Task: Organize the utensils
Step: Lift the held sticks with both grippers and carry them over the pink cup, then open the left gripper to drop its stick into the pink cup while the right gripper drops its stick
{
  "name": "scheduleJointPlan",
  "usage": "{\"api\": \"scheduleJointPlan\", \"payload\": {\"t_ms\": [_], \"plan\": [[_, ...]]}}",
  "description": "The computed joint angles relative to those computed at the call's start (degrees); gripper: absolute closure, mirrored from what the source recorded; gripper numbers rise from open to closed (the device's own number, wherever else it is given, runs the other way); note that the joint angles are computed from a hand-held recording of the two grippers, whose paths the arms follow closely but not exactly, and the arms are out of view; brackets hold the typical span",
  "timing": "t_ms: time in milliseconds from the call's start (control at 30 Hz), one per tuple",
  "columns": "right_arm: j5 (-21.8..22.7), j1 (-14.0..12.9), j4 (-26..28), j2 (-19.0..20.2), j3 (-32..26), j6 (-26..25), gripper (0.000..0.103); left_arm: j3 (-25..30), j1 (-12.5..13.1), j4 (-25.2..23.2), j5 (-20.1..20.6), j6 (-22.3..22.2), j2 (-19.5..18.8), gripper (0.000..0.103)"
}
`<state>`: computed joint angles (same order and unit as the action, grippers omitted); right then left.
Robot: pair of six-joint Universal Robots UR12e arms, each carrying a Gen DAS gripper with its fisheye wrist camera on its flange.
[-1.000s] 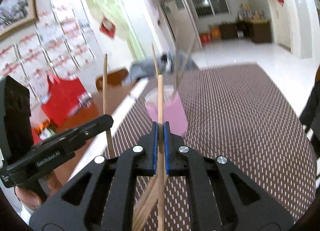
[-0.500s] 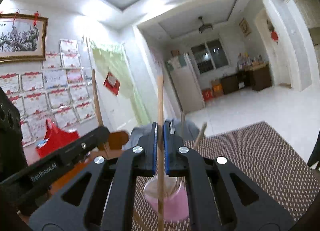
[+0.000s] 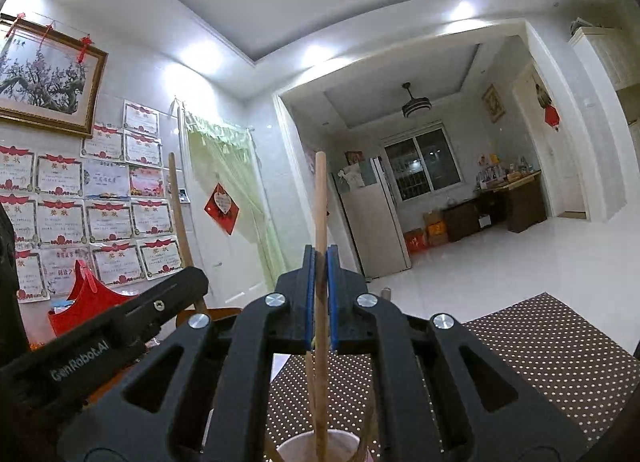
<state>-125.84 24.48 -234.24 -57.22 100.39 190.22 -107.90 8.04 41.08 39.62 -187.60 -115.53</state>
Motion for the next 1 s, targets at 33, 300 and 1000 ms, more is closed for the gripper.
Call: {"api": "scheduleJointPlan", "payload": {"t_ms": [33, 300, 1000], "plan": [[0.2, -0.2, -0.1, 0.2, -0.2, 0.2, 0.097, 0.3, -0.1, 0.0, 0.3, -0.3, -0.3, 0.097], [0.5, -0.9, -1.3, 1.0, -0.7, 0.9, 0.097, 0.6, -1.0, -5.8, 1.2, 3.5, -1.0, 0.097], [1.4, -0.1, 2.9, 0.0, 1.9, 0.8, 0.096, -1.4, -0.7, -12.6, 2.9, 8.5, 1.6, 0.081]]}}
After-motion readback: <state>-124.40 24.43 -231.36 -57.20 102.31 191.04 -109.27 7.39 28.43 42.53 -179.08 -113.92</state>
